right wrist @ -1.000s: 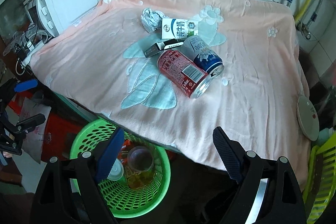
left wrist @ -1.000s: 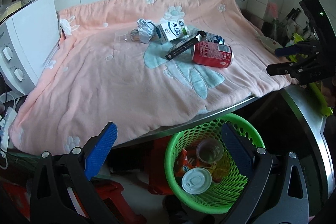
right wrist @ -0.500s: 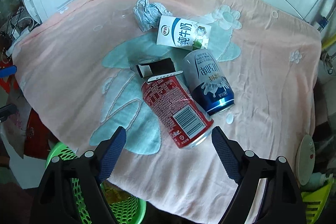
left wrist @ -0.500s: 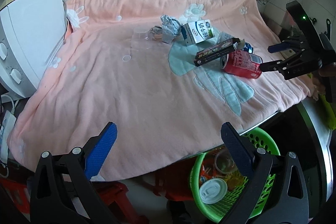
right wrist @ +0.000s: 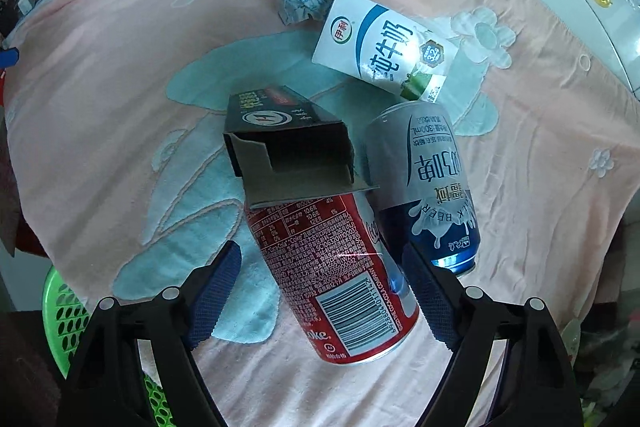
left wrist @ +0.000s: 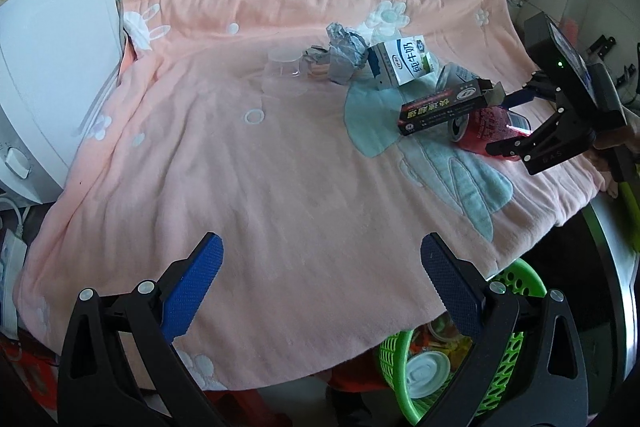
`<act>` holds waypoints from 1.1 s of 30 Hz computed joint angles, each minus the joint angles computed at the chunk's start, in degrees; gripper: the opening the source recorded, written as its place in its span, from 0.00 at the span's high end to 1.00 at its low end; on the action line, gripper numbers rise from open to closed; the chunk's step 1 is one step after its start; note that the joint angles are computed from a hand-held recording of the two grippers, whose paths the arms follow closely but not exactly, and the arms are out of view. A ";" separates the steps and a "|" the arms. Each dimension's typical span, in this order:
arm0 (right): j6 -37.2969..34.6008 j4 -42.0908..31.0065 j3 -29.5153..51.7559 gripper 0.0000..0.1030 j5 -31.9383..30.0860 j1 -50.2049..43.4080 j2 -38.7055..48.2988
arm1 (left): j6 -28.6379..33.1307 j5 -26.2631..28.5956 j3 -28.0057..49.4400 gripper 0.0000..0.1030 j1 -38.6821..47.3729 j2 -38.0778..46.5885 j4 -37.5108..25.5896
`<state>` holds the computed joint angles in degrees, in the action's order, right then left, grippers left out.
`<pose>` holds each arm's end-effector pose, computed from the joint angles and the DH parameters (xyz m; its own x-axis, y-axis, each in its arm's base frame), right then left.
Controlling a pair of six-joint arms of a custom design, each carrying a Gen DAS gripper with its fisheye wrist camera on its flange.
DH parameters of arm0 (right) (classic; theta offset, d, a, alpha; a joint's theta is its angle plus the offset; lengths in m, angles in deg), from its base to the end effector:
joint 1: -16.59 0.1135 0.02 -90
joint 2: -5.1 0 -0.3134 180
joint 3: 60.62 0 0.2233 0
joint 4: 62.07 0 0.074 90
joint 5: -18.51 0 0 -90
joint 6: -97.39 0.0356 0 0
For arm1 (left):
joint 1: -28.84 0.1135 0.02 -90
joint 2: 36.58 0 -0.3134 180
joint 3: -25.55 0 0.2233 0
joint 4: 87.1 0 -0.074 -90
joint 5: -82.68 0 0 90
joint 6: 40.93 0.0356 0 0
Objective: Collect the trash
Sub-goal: 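Grasp the red Coke can with the right gripper and lift it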
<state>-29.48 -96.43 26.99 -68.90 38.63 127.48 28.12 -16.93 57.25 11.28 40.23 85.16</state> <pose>0.3809 0.1525 0.1485 -0.4769 -0.8397 -0.2597 -0.8076 0.5352 -0.2475 0.1657 -0.0462 0.1735 -0.7817 -0.1224 -0.6116 -0.0837 0.9923 -0.0917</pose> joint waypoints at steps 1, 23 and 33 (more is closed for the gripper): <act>-0.23 -0.16 0.49 0.26 0.35 0.05 0.63 | 0.41 0.44 0.08 0.05 0.52 0.42 0.39; 0.24 3.56 -12.59 0.48 -5.37 0.29 -10.76 | -1.48 -0.22 1.33 0.05 -1.98 1.11 0.07; 0.86 4.23 -20.42 0.48 -7.17 -1.24 -18.95 | 2.48 -0.62 7.14 0.05 -4.06 3.67 -1.41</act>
<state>-28.62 -92.20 6.57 -76.07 37.38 108.53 30.60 -17.55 64.39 7.22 43.89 83.75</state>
